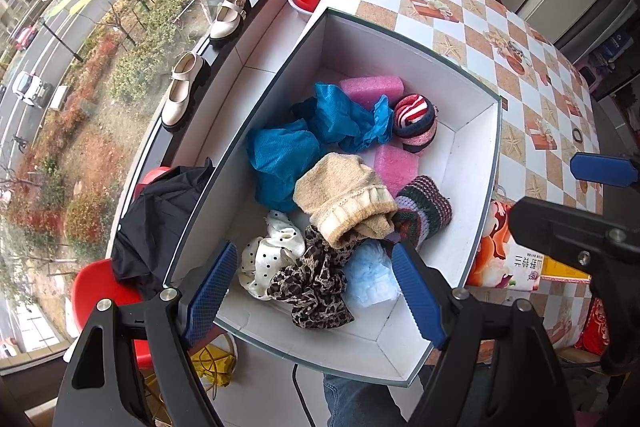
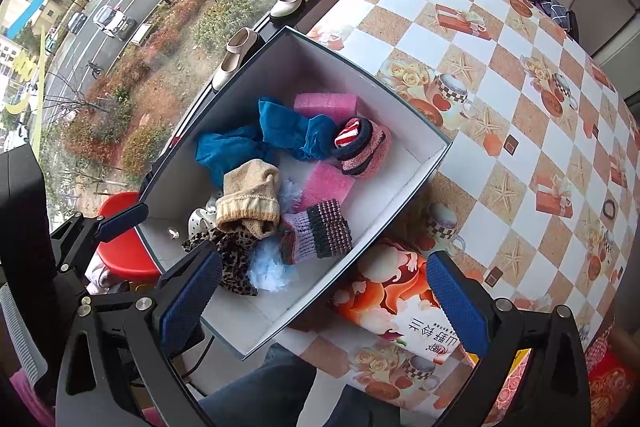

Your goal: Organize soft objects

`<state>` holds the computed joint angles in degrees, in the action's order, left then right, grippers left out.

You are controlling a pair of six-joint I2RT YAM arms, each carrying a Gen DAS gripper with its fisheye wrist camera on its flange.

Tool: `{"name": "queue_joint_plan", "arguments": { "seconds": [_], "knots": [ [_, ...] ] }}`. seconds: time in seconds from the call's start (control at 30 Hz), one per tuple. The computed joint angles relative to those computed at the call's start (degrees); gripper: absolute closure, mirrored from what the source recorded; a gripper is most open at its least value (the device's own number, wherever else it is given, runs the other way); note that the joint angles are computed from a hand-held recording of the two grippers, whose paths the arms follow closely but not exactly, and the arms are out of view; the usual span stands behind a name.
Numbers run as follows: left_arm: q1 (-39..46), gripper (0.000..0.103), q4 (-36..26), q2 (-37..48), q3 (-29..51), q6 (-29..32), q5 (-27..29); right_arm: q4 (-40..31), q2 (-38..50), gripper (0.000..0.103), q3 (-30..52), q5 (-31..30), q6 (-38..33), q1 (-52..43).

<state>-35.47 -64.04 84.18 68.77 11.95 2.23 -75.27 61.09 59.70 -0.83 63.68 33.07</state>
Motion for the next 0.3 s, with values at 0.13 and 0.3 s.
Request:
{"name": "queue_joint_plan", "arguments": {
  "seconds": [0.13,0.3],
  "knots": [
    [0.04,0.021,0.24,0.01,-0.87,-0.36,-0.72,-0.09,0.09,0.0,0.05,0.06,0.08,0.22],
    [2.26,0.021,2.42,-2.1,-2.3,1.15,3.55,0.03,0.24,0.0,-0.26,0.19,0.94,1.09]
  ]
}}
